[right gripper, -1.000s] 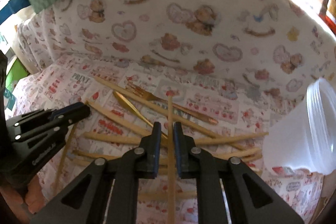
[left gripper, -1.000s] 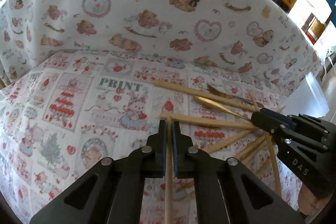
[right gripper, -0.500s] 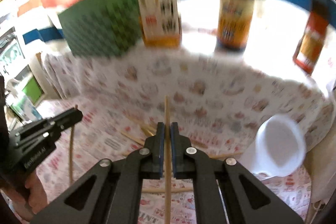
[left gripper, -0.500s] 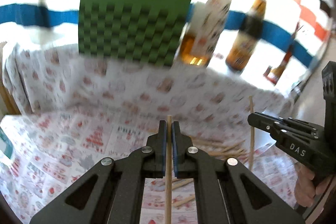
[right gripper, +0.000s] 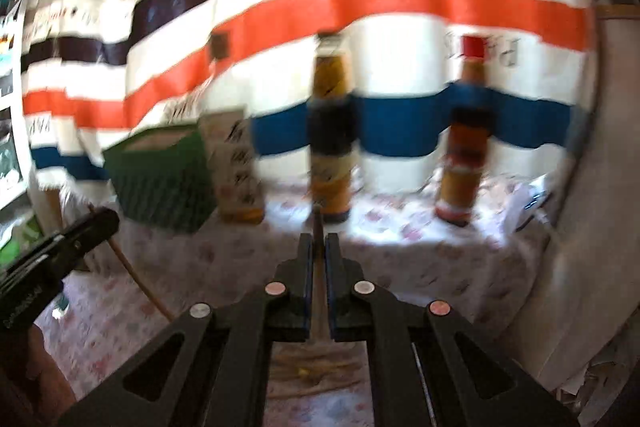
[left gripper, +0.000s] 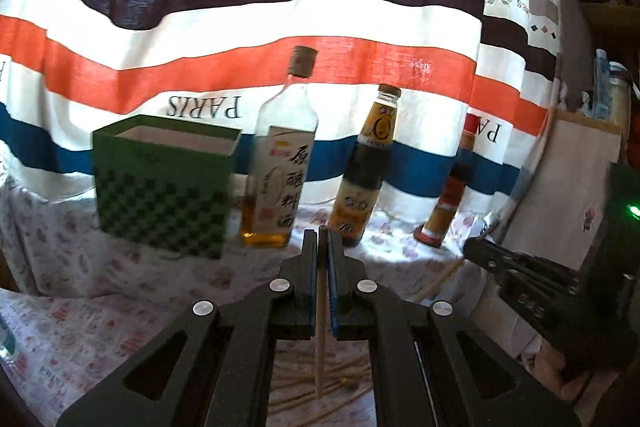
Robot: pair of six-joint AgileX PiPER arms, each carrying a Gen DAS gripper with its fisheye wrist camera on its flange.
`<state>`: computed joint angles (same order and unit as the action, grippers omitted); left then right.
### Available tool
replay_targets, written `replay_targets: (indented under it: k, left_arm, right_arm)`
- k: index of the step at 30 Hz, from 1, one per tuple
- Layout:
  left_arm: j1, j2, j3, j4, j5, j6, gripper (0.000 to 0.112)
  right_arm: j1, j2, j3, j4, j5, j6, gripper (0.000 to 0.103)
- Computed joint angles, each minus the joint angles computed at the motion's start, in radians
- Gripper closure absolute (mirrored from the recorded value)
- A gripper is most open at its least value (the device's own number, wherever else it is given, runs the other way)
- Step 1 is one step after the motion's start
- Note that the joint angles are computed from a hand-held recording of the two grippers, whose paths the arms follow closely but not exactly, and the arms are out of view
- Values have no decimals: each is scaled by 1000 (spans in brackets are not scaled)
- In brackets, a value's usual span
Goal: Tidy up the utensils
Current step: 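Lower both chopsticks into the white cup and open both tools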
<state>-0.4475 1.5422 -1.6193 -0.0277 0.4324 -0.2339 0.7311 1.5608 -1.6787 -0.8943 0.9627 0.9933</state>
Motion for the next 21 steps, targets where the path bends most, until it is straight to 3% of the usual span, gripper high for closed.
replay_targets:
  k: [2,4,7,9,13,17,21]
  left_arm:
    - [-23,65,-110,80,47,-109,109]
    - [-28,122,-204,0,78,-70,109]
    - [-63,208,-360,-20,142,-46,109]
    - [-104,248,-428,59,152,-96,109]
    - [-156,310,-517,132,131,-159,109]
    - [-165,350,-561,70,102,-143,109]
    - [-191,378,-558,123,62,-182,109]
  right_arm:
    - [-25,-50,56,-38,-40,55,98]
    - [-71,-94,107,-56,-98,104,98]
    - [-81,-141,152,-168,-59,231,98]
    - [-114,-184,202,-184,-113,244,98]
    - [-170,-203,238,-213,-145,299,98]
    - [-222,-227,267,-191,-192,328,98]
    - [-247,-268,331,-267,-243,438,98]
